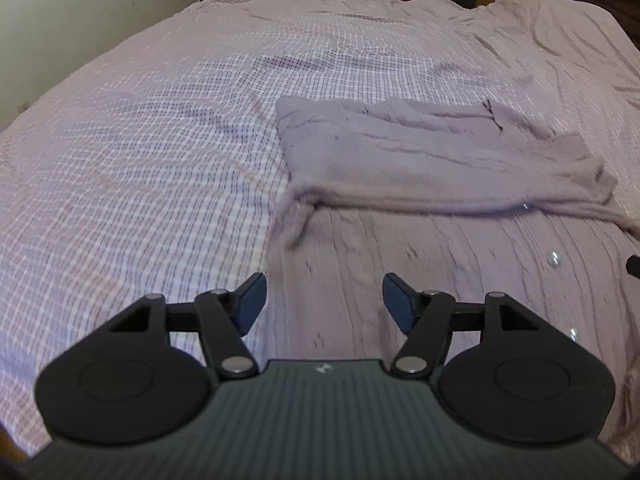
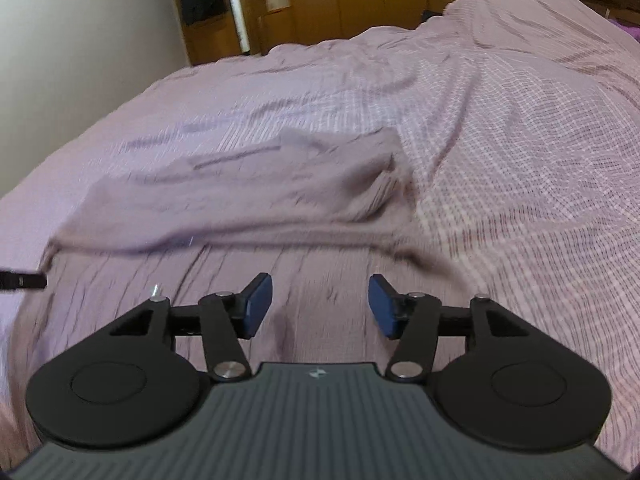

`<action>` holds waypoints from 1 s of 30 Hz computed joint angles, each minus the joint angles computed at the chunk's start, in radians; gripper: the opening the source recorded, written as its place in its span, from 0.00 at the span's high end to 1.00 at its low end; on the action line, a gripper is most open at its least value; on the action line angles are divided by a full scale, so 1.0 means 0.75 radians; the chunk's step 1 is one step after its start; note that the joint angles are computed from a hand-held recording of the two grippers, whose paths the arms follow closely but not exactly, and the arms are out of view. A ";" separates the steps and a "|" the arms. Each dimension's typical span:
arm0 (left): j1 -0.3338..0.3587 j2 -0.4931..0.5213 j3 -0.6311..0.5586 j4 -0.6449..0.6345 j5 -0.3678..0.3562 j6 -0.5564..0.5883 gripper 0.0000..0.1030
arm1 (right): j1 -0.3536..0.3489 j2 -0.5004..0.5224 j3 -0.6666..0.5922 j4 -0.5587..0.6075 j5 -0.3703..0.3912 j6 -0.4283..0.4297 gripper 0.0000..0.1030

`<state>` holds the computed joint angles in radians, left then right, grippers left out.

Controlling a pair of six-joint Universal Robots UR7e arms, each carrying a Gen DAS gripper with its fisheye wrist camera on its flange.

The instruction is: Fold small clothes

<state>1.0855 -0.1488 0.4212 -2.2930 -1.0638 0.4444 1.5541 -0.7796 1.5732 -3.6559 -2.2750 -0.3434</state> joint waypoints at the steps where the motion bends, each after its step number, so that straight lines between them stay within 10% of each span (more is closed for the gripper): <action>1: 0.000 -0.039 0.076 -0.037 -0.013 0.005 0.36 | 0.009 0.003 0.018 -0.020 -0.017 -0.027 0.40; 12: -0.021 -0.283 0.568 -0.219 -0.093 0.057 0.36 | 0.071 0.050 0.145 -0.144 -0.201 -0.352 0.35; 22: -0.029 -0.361 0.742 -0.260 -0.097 0.079 0.36 | 0.096 0.037 0.192 -0.253 -0.356 -0.420 0.34; 30: -0.034 -0.408 0.831 -0.291 -0.094 0.068 0.36 | 0.117 -0.011 0.308 -0.251 -0.197 -0.347 0.28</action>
<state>1.0603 -0.4545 1.0441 -2.5115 -1.1341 0.4956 1.6421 -0.7880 1.8045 -3.8445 -2.4228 -0.6036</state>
